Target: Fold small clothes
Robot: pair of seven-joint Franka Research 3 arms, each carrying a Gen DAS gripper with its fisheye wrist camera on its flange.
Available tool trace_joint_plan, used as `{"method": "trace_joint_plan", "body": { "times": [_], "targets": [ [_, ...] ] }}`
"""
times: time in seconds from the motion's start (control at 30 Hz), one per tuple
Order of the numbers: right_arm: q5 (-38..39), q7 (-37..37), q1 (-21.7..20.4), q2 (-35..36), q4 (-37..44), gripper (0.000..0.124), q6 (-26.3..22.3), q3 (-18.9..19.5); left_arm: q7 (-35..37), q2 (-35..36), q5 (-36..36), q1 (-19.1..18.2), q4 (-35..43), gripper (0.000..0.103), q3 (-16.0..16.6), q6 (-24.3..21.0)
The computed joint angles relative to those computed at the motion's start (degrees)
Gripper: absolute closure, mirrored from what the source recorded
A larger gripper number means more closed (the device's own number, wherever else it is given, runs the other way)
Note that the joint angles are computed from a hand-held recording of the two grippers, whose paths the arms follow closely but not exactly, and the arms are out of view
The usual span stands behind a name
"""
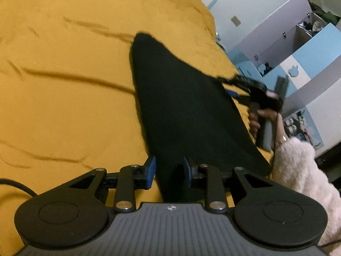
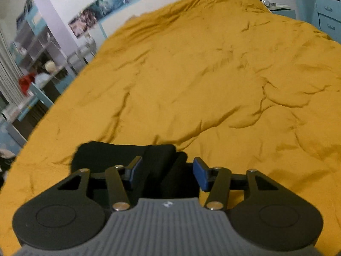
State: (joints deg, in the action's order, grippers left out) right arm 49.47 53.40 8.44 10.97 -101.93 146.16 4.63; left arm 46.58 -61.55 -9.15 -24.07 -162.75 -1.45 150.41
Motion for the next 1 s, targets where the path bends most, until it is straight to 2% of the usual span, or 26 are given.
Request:
{"method": "trace_joint_plan", "body": {
  "times": [0.07, 0.13, 0.2, 0.33, 0.4, 0.5, 0.53, 0.6, 0.67, 0.73, 0.77, 0.8, 0.9, 1.0],
  "targets": [
    [0.52, -0.13, -0.4, 1.62, 1.95, 0.078, -2.6, 0.18, 0.4, 0.5, -2.15, -1.95, -1.36, 0.057, 2.22, 2.67],
    [-1.71, 1.83, 0.23, 2.96, 3.37, 0.102, -2.41, 0.05, 0.35, 1.93, -4.05, -3.49, -2.49, 0.053, 3.33, 6.38],
    [-3.62, 1.84, 0.78, 3.39, 3.69, 0.116, -0.64, 0.3, -0.26, 3.08, -4.6, -3.7, -3.03, 0.053, 3.07, 8.27],
    [2.41, -2.85, -0.31, 3.03, 4.42, 0.119, 2.42, 2.14, -0.74, 4.13, -4.88, -4.4, -2.97, 0.053, 3.49, 10.18],
    [2.57, -3.6, -0.2, 4.17, 5.67, 0.119, 2.2, 2.12, -0.62, 4.05, -4.76, -4.5, -3.34, 0.053, 3.88, 10.66],
    [-4.42, 3.84, 0.94, 7.9, 8.02, 0.115, -0.52, 0.5, -1.35, 2.69, -4.4, -4.35, -4.15, 0.053, 3.4, 10.1],
    [-3.95, 3.79, 0.41, 8.17, 7.77, 0.111, -0.46, 0.93, -1.32, 2.3, -4.16, -4.36, -4.14, 0.053, 3.39, 9.47],
    [-0.05, 4.03, -1.51, 7.57, 6.87, 0.091, -1.09, 1.87, -0.89, 1.17, -3.97, -4.51, -4.43, 0.053, 3.9, 8.35],
    [5.64, 3.92, -3.79, 4.58, 4.4, 0.09, -2.58, 2.27, -0.79, 1.13, -4.53, -5.09, -4.33, 0.053, 4.34, 8.23],
    [11.73, -0.6, -6.25, -0.12, 0.7, 0.09, -7.35, 1.82, -0.21, 0.3, -5.01, -5.8, -4.69, 0.053, 4.91, 7.79],
    [14.19, -3.39, -7.26, -3.95, -2.6, 0.086, -10.49, 0.77, 0.3, -0.28, -5.36, -6.41, -5.09, 0.053, 5.37, 7.92],
    [15.22, -5.07, -7.24, -7.16, -5.7, 0.079, -11.6, -0.23, 1.1, -0.26, -5.72, -7.17, -5.36, 0.051, 6.05, 8.39],
    [13.66, -8.12, -6.89, -18.12, -16.25, 0.074, -13.84, -3.79, 3.99, -0.04, -6.91, -9.57, -6.13, 0.05, 7.98, 10.01],
    [10.18, -5.7, -6.24, -25.93, -24.29, 0.073, -14.42, -6.38, 5.25, 0.51, -9.26, -11.93, -7.16, 0.049, 10.42, 13.32]
  ]
}}
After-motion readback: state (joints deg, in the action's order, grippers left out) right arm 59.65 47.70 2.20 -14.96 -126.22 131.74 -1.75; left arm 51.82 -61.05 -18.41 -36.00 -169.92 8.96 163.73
